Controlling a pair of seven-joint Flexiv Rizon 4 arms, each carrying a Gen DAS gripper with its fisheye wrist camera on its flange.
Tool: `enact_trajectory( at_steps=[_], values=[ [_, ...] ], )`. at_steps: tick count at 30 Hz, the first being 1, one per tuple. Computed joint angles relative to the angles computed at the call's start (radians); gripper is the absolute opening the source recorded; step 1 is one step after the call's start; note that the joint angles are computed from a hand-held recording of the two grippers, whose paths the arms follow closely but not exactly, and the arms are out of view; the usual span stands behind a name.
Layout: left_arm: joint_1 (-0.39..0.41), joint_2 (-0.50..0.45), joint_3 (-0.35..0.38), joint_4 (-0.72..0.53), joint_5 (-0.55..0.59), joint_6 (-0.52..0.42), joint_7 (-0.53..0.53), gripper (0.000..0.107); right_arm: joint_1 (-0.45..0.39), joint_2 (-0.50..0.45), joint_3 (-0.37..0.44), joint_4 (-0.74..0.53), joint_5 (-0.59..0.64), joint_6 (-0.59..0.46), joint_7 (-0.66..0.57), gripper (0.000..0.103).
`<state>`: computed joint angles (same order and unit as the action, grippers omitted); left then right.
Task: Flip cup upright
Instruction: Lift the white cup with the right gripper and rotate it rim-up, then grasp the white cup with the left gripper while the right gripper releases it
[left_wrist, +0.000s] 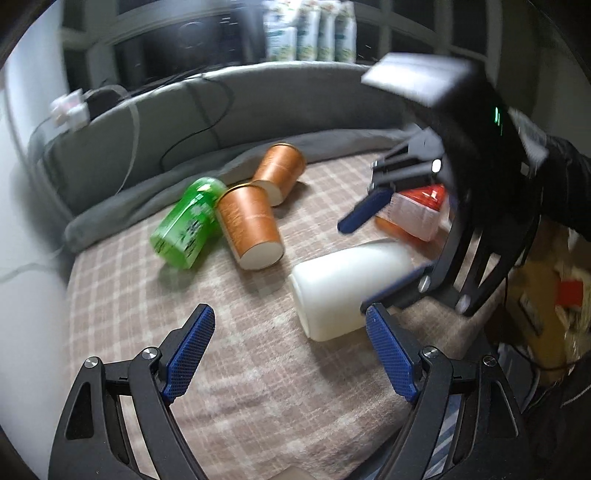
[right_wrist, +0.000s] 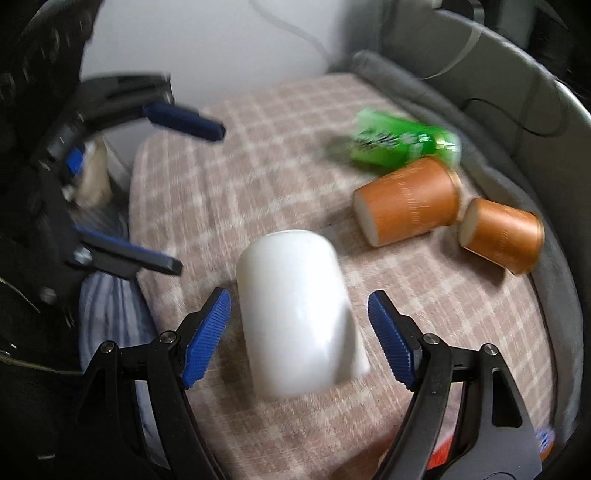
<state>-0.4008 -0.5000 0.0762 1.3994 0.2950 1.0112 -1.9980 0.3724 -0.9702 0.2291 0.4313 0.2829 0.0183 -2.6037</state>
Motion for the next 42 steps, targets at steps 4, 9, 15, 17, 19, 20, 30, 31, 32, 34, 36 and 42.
enact_trajectory(
  at_steps=[4, 9, 15, 17, 19, 20, 30, 31, 32, 34, 36, 42],
  values=[
    [0.034, -0.034, -0.057, -0.056, -0.045, -0.045, 0.169, 0.084, -0.069, 0.037, 0.022, 0.059, 0.068, 0.065, 0.088, 0.080],
    [0.076, -0.110, -0.137, -0.181, -0.189, -0.213, 0.441, 0.084, -0.166, 0.109, 0.040, 0.194, 0.144, 0.167, 0.177, 0.080],
    [0.045, -0.221, -0.121, -0.415, -0.219, -0.490, 0.646, 0.084, -0.254, 0.142, 0.049, 0.265, 0.209, 0.217, 0.294, 0.080],
    [0.024, -0.276, -0.102, -0.525, -0.204, -0.593, 0.684, 0.084, -0.273, 0.140, 0.052, 0.265, 0.225, 0.224, 0.326, 0.080],
    [0.008, -0.324, -0.087, -0.619, -0.189, -0.678, 0.726, 0.084, -0.288, 0.139, 0.055, 0.265, 0.240, 0.234, 0.357, 0.080],
    [-0.003, -0.343, -0.078, -0.657, -0.174, -0.709, 0.752, 0.084, -0.293, 0.140, 0.057, 0.265, 0.245, 0.237, 0.366, 0.080],
    [-0.047, -0.475, -0.028, -0.903, -0.115, -0.908, 0.892, 0.084, -0.315, 0.126, 0.068, 0.247, 0.272, 0.232, 0.408, 0.080],
    [-0.049, -0.490, -0.025, -0.930, -0.114, -0.923, 0.898, 0.084, -0.316, 0.126, 0.068, 0.247, 0.272, 0.231, 0.410, 0.080],
    [-0.050, -0.506, -0.022, -0.955, -0.112, -0.936, 0.908, 0.084, -0.315, 0.126, 0.066, 0.248, 0.270, 0.233, 0.412, 0.080],
    [-0.053, -0.543, -0.015, -1.015, -0.110, -0.966, 0.928, 0.084, -0.313, 0.128, 0.064, 0.250, 0.267, 0.236, 0.416, 0.080],
    [-0.056, -0.560, -0.013, -1.042, -0.111, -0.978, 0.942, 0.084, -0.313, 0.131, 0.063, 0.254, 0.266, 0.239, 0.420, 0.080],
    [-0.051, -0.570, -0.018, -1.046, -0.132, -0.959, 0.937, 0.084, -0.309, 0.147, 0.055, 0.285, 0.251, 0.273, 0.427, 0.080]
  ],
)
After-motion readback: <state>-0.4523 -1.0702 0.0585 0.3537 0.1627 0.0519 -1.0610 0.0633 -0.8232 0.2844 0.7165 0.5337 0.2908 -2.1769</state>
